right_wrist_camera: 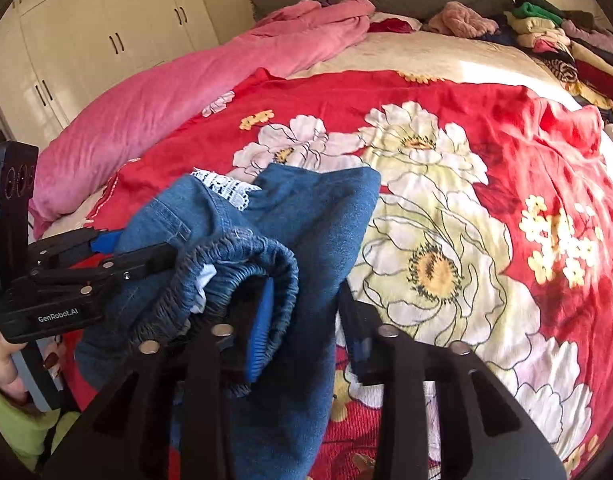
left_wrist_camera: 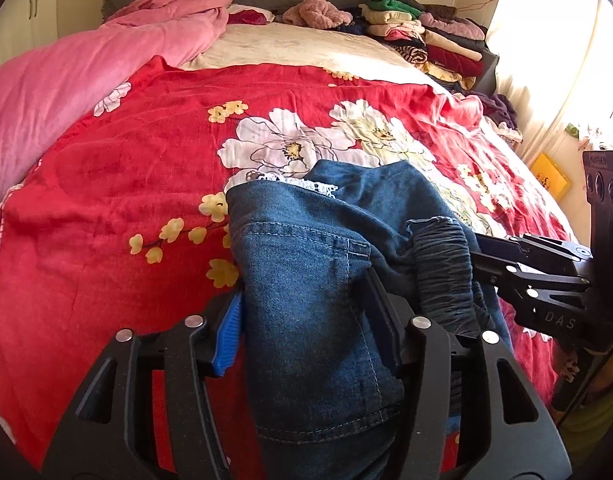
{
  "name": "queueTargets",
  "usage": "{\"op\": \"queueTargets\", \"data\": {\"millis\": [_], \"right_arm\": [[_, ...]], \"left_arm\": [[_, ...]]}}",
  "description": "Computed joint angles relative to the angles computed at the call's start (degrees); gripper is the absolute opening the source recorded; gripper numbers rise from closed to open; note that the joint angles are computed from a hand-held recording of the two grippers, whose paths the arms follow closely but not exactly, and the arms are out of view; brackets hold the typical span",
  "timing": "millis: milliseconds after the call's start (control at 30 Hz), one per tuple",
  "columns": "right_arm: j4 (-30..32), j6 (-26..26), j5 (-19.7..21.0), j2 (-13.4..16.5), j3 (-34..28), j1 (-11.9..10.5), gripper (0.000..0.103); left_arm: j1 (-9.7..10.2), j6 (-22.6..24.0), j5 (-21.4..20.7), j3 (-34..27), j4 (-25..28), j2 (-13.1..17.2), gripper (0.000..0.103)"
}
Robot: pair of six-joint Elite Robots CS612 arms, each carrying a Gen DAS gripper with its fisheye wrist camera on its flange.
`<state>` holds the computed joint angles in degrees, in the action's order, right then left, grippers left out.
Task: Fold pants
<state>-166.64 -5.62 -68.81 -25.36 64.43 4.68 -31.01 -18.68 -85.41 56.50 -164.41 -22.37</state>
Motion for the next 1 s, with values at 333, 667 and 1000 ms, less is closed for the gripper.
{"op": "queueTargets", "data": {"millis": [333, 667, 1000], "right_arm": [[-5.13, 2.69, -2.96, -1.32, 3.61, -0.43, 0.079], [-19.55, 1.49, -6.05, -7.04, 14.82, -0.37, 0.098], [-27.00, 2.45, -7.10, -11.07, 23.53, -0.27, 0.099]], "left_arm": [[-0.16, -0.84, 1.09, 2.29, -0.61, -0.98, 0.077], [-1.75, -1.74, 6.05, 11.76, -9.68, -6.21, 0.093], [-3.60, -2.23, 9.25, 22.01, -17.78, -11.36, 0.093]]}}
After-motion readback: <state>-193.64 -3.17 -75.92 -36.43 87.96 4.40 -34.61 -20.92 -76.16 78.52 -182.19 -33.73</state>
